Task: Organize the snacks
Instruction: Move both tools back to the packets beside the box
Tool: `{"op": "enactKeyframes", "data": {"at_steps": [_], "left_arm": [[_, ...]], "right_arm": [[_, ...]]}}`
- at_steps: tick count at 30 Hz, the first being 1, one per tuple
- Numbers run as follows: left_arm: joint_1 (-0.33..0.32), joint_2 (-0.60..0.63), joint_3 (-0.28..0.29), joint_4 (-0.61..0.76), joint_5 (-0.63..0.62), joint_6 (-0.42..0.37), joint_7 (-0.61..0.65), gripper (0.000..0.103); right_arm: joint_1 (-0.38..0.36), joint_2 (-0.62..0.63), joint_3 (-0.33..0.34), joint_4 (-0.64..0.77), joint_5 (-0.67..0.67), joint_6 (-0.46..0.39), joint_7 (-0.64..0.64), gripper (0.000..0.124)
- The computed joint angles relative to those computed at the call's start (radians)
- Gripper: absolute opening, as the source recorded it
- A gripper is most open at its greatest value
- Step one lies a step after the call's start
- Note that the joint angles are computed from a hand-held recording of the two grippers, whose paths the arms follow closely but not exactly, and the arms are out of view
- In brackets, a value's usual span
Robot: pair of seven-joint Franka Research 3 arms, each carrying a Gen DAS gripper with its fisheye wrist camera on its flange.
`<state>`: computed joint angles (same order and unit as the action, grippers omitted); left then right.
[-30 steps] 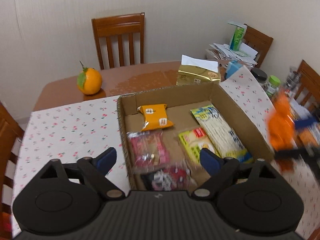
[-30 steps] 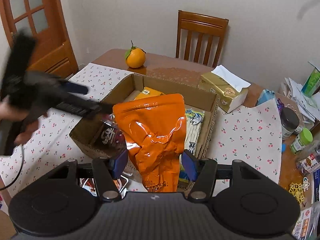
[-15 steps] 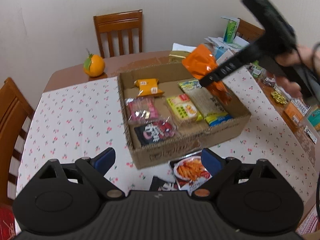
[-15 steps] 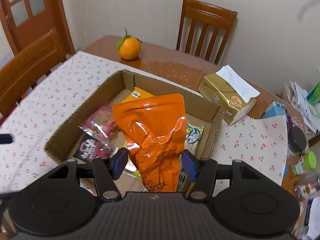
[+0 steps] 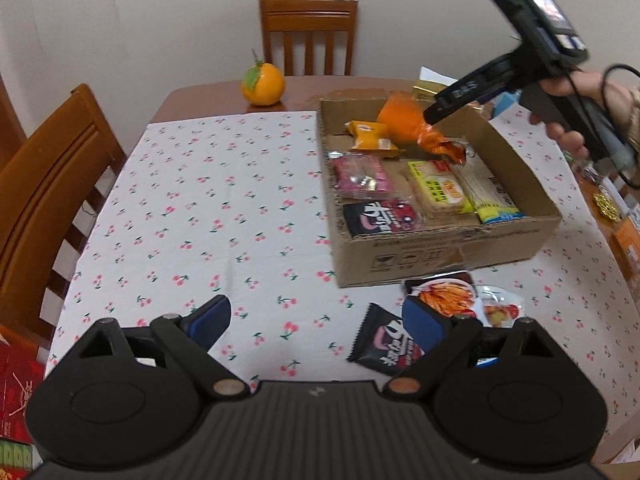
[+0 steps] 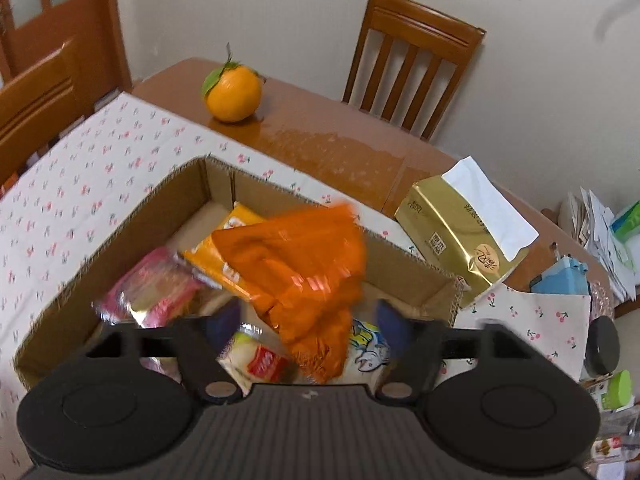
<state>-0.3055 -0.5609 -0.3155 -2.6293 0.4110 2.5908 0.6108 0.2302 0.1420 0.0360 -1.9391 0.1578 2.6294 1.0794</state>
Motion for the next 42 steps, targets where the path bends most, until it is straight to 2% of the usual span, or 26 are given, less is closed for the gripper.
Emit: {"op": "enactKeyframes", "data": {"at_steps": [1, 6, 13, 21, 24, 30, 33, 37, 42], "left_arm": [[0.004, -0.002, -0.002, -0.001, 0.003, -0.005, -0.004, 0.093], [0.003, -0.001, 0.005, -0.008, 0.005, -0.011, 0.006, 0.093], [-0.003, 0.007, 0.001, -0.004, 0.016, -0.017, 0.034, 0.093], [-0.021, -0.005, 0.002, -0.021, 0.003, -0.017, 0.055, 0.093], [-0.031, -0.007, 0.005, -0.027, -0.008, -0.016, 0.063, 0.093], [-0.046, -0.011, 0.003, -0.035, -0.026, -0.021, 0.070, 0.093], [-0.056, -0.019, 0.008, -0.045, -0.043, -0.022, 0.072, 0.093], [-0.060, -0.035, 0.008, -0.055, -0.052, -0.043, 0.073, 0.093], [-0.064, -0.054, 0.012, -0.066, -0.066, -0.066, 0.070, 0.093]], "right_arm": [[-0.003, -0.017, 0.004, -0.023, 0.018, 0.020, -0.010, 0.102], [-0.003, -0.120, 0.011, -0.133, 0.073, 0.073, -0.042, 0.103], [0.002, -0.295, 0.008, -0.307, 0.137, 0.141, -0.014, 0.103], [-0.027, -0.499, 0.042, -0.541, 0.095, 0.195, 0.135, 0.103], [-0.068, -0.552, 0.081, -0.619, 0.032, 0.198, 0.216, 0.103], [-0.132, -0.581, 0.150, -0.719, -0.112, 0.141, 0.381, 0.103], [-0.107, -0.580, 0.130, -0.748, -0.114, 0.118, 0.424, 0.103], [-0.123, -0.565, 0.156, -0.766, -0.177, 0.130, 0.504, 0.103], [-0.069, -0.542, 0.130, -0.762, -0.173, 0.125, 0.505, 0.103]]}}
